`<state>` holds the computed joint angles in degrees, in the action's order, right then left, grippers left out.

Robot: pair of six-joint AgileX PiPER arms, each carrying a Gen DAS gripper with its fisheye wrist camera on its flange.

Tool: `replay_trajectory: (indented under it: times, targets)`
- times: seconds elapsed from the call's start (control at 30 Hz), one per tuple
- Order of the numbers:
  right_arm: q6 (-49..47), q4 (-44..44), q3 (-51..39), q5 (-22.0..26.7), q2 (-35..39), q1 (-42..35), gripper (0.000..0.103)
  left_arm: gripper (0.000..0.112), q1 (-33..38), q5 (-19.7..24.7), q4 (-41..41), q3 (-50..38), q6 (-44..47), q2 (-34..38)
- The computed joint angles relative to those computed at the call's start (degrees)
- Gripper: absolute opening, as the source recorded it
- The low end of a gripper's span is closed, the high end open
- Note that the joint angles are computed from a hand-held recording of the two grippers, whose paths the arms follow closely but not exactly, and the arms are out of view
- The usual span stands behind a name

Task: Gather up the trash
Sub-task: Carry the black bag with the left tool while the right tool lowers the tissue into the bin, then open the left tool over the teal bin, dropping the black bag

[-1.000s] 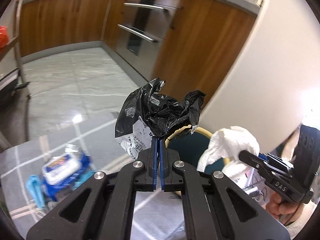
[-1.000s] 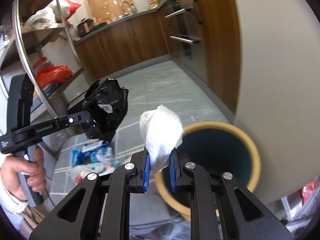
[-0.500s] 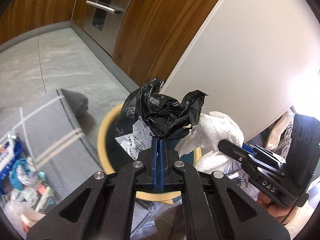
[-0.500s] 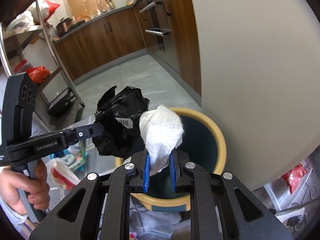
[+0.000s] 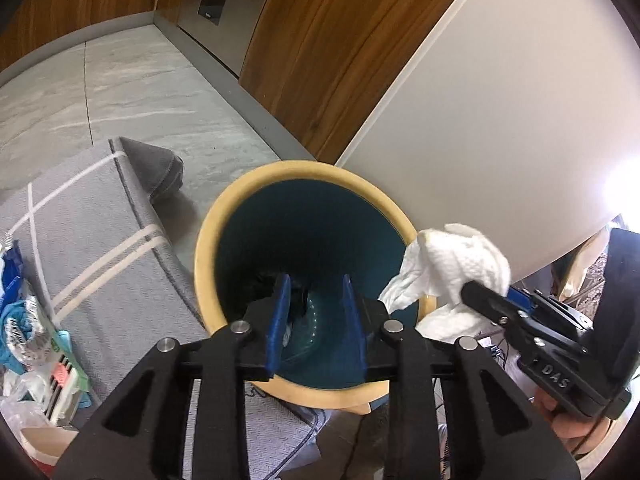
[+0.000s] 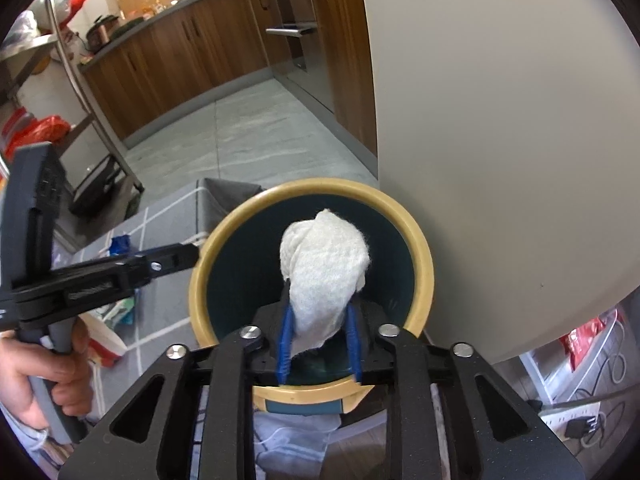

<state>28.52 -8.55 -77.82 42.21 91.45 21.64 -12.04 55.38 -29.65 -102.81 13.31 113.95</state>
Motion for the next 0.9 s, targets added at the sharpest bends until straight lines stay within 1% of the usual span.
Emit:
replay_trajectory:
  times: [0.1,0.13,0.17,0.27,0.4,0.63,0.77,0.9]
  targets:
    - [0.75,-0.64,0.41,-0.26,-0.08,0.22,0.041,0.029,0.69,-0.49,0.13,1.06,1.05,-1.79]
    - [1.50,-1.34,0.45,-0.35,-0.14,0.47,0.050,0.029,0.94,-0.68,0.17,1.70,1.27,-2.67]
    - [2.29,-2.07,0.94,-0.83,-0.55,0.64,0.056,0.031,1.54,-0.94,0.02,2.42,1.96,-3.67]
    - [3.45,-2.97,1.26,-1.18,-1.07,0.83,0.061,0.036,2.74,-1.05,0.94,3.49,2.13,-5.96]
    - [3.97,-3.36,1.25,-1.48,-1.49,1.07,0.063,0.054,5.72,-1.87,0.90,6.06,3.43,-10.07]
    - [4.19,-3.18,-0.15,-2.22,-1.50,2.39,0.064,0.070,11.40,-2.70,2.77,9.36,5.23,-15.43]
    - [3.87,-2.69,-1.71,-2.20,-0.63,3.77,0.064,0.073,16.92,-1.96,2.34,11.55,7.18,-18.10]
    - [3.69,-2.07,-3.58,-2.25,0.71,5.39,0.064,0.073,23.29,-1.18,1.51,13.45,9.15,-20.11]
